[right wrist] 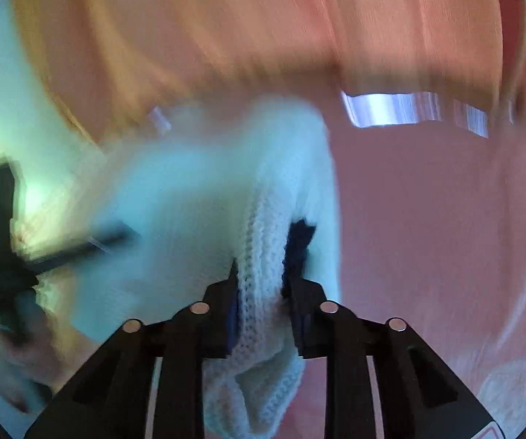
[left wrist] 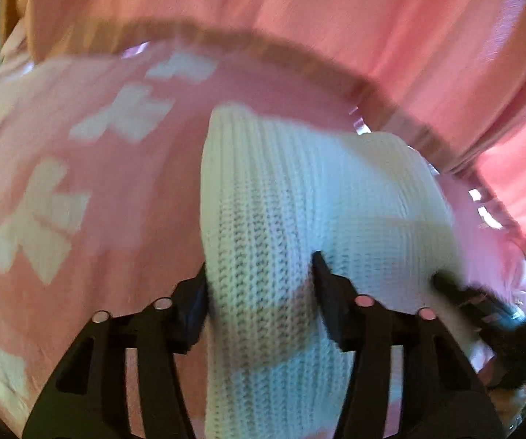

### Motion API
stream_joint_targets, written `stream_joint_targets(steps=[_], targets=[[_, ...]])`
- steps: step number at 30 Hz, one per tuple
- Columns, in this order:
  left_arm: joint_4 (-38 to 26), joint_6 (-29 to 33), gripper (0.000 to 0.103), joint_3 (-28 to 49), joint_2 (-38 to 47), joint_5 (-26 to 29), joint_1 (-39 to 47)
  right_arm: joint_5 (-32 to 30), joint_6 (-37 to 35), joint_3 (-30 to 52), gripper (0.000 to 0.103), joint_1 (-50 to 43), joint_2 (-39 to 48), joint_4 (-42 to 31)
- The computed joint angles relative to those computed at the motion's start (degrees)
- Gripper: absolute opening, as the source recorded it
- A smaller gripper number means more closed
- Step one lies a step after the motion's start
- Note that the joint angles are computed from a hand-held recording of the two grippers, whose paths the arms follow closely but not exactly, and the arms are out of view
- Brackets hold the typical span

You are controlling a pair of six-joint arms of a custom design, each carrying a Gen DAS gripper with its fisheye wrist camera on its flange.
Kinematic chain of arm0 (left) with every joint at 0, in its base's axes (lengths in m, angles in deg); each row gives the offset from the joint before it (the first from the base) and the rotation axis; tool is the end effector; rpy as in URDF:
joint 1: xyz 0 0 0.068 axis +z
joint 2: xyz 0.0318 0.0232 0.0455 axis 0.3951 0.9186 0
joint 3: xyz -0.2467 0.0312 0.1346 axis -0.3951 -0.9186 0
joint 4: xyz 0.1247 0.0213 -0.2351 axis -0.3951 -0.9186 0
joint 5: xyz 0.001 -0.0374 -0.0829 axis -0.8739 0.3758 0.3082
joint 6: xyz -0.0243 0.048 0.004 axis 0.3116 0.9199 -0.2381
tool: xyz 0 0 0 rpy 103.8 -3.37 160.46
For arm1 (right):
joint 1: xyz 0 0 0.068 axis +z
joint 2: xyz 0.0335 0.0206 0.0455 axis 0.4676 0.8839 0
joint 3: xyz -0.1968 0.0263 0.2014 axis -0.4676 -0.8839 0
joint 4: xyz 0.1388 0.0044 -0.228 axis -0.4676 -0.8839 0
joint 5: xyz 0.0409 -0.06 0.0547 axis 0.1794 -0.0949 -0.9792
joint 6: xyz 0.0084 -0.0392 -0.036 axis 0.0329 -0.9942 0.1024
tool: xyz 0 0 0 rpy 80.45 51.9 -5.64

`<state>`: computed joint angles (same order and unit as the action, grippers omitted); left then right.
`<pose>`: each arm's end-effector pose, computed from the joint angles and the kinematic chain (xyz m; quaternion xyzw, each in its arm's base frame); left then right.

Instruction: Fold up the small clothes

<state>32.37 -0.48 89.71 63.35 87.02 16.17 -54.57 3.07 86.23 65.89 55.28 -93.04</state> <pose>0.3006 -0.0447 0.1414 -0.0335 0.9327 -0.1602 0.3215 0.2935 0.2253 0.1636 -0.0453 0.9389 0.1561 0.3033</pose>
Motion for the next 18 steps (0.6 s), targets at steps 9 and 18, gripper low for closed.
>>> stream_joint_targets(steps=[9,18], targets=[[0.78,3.86,0.059,-2.85,-5.30,-11.00,-4.29,15.59,-3.75,-2.52,0.026,8.18,-10.34,0.85],[1.03,3.87,0.065,-3.40,-5.57,-14.81,-5.95,15.79,-3.48,0.11,0.021,8.19,-8.01,-3.59]])
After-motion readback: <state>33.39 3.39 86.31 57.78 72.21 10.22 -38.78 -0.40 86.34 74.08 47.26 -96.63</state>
